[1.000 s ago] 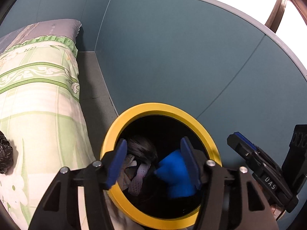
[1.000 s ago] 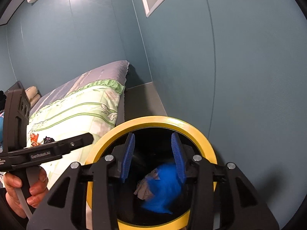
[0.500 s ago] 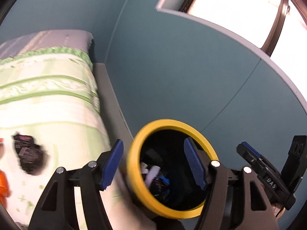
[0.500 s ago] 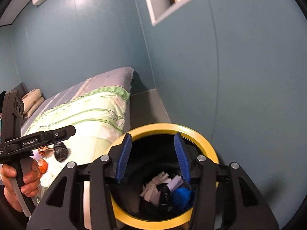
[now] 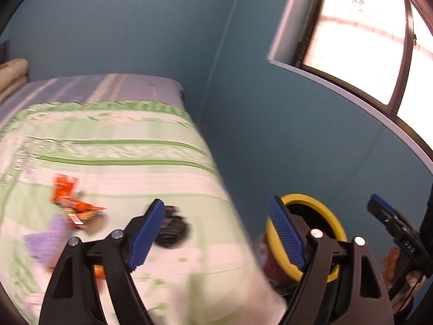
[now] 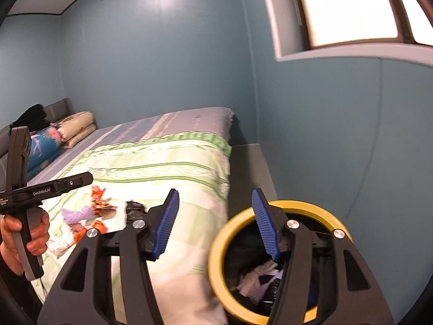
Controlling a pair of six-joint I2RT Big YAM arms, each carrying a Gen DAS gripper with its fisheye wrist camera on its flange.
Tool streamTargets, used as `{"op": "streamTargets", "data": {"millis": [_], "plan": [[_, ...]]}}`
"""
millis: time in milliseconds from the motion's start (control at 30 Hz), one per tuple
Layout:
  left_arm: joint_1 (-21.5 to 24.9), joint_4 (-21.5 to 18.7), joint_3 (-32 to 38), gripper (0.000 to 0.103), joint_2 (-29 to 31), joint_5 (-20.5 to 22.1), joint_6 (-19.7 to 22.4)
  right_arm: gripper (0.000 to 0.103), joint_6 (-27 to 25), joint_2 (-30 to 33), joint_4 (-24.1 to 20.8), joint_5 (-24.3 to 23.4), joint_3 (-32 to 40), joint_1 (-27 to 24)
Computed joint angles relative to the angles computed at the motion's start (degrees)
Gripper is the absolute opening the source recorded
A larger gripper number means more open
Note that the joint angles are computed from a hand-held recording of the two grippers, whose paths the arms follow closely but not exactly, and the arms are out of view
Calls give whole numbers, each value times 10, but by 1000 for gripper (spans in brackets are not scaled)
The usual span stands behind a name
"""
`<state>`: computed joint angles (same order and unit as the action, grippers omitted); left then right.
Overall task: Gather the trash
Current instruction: 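Move both tools back over the bed toward the remaining trash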
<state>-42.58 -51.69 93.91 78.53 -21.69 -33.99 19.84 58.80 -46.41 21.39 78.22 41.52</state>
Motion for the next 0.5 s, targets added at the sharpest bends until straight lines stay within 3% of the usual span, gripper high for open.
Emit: {"op": "streamTargets", "data": {"millis": [300,500], "plan": [[9,-58,-74,87,-112,-86,-14,64,-24,45,2,4,48,72],[24,-87,-132,91,-184,-99,-38,69,-34,72,5,-1,64,117]]}}
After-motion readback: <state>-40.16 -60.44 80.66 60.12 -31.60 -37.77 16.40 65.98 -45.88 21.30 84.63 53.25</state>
